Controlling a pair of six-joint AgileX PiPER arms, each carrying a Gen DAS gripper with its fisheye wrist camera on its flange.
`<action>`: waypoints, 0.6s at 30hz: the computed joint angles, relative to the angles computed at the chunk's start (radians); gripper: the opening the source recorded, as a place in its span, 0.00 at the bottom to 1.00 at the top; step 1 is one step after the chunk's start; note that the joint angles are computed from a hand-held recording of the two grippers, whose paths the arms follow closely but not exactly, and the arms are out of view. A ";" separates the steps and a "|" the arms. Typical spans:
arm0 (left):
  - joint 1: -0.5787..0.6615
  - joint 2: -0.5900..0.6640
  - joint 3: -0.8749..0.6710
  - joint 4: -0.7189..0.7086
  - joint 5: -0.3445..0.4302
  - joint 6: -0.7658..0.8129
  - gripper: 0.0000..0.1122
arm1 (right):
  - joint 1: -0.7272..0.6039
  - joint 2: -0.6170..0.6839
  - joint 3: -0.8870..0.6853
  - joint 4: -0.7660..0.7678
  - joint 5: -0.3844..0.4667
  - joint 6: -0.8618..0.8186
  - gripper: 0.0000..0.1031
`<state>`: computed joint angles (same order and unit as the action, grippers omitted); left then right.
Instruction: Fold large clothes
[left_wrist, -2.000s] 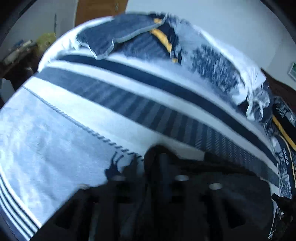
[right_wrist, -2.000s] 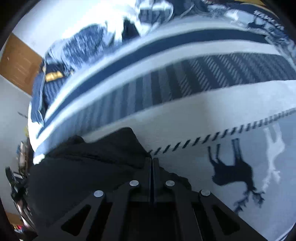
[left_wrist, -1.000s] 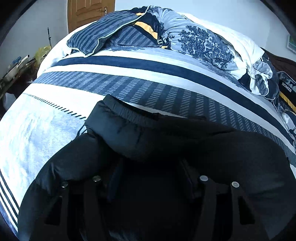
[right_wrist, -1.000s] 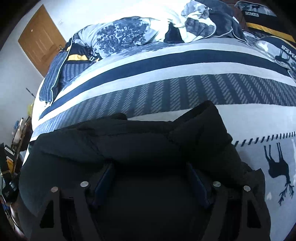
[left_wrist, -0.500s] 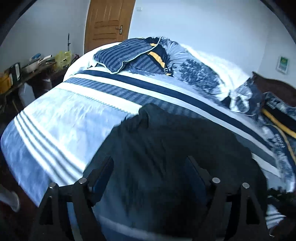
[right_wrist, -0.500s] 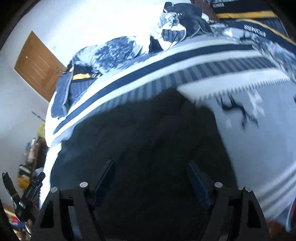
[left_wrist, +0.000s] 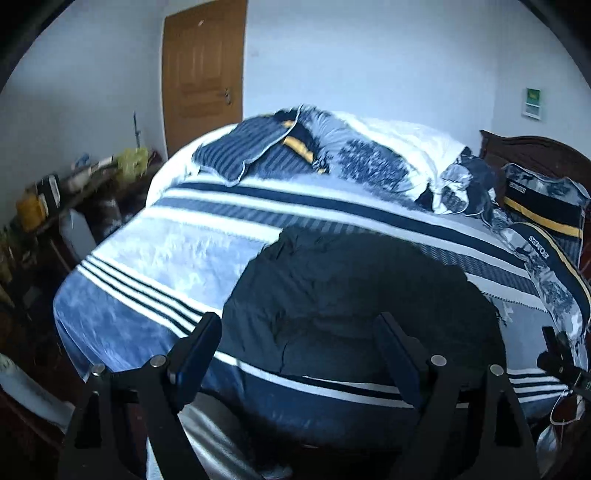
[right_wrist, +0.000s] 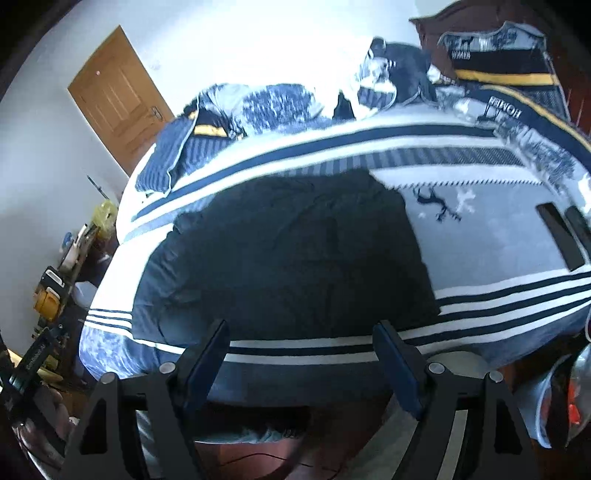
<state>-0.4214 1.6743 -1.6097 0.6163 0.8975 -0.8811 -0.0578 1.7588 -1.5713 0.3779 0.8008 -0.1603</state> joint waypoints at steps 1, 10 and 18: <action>-0.024 -0.006 -0.020 0.014 0.028 0.012 0.76 | 0.001 -0.022 0.007 0.001 0.000 0.004 0.80; -0.142 -0.061 -0.111 0.013 0.199 0.069 0.76 | 0.055 -0.206 0.066 -0.020 0.000 0.031 0.80; -0.243 -0.086 -0.143 0.115 0.313 0.025 0.76 | 0.076 -0.310 0.105 -0.030 -0.003 0.025 0.80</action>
